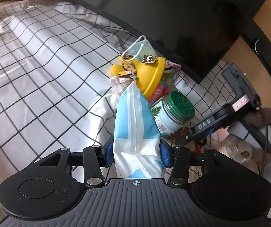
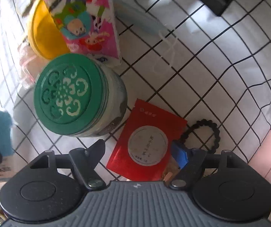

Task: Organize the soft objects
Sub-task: 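Grasp the red tea packet with the right gripper while the left gripper holds the wipes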

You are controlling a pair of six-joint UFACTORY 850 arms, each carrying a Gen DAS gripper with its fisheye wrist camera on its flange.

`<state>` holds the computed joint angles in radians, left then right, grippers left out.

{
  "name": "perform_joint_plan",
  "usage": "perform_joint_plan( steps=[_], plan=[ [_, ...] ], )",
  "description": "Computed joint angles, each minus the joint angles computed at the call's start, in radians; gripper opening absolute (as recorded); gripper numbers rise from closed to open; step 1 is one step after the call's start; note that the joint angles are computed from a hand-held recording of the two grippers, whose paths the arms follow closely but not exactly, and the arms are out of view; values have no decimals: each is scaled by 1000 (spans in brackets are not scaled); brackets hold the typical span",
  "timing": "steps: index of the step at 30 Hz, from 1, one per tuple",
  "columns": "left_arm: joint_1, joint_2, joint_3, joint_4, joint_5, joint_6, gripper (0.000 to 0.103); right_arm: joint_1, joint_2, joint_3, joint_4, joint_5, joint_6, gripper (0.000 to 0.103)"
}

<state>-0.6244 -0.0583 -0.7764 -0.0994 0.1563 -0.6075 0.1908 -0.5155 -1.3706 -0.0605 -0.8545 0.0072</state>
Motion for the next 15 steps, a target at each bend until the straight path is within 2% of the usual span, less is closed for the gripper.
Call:
perform_joint_plan(
  steps=[6, 9, 11, 15],
  plan=[
    [6, -1, 11, 69, -5, -87, 52, 9, -20, -4, -45, -19, 56, 79],
    [5, -5, 12, 98, -5, -125, 52, 3, -24, -7, -50, -32, 67, 85],
    [5, -6, 13, 165, -3, -189, 52, -6, -26, -8, -39, -40, 65, 85],
    [4, -11, 13, 286, -2, -312, 52, -27, -11, 12, -12, -3, 54, 84]
  ],
)
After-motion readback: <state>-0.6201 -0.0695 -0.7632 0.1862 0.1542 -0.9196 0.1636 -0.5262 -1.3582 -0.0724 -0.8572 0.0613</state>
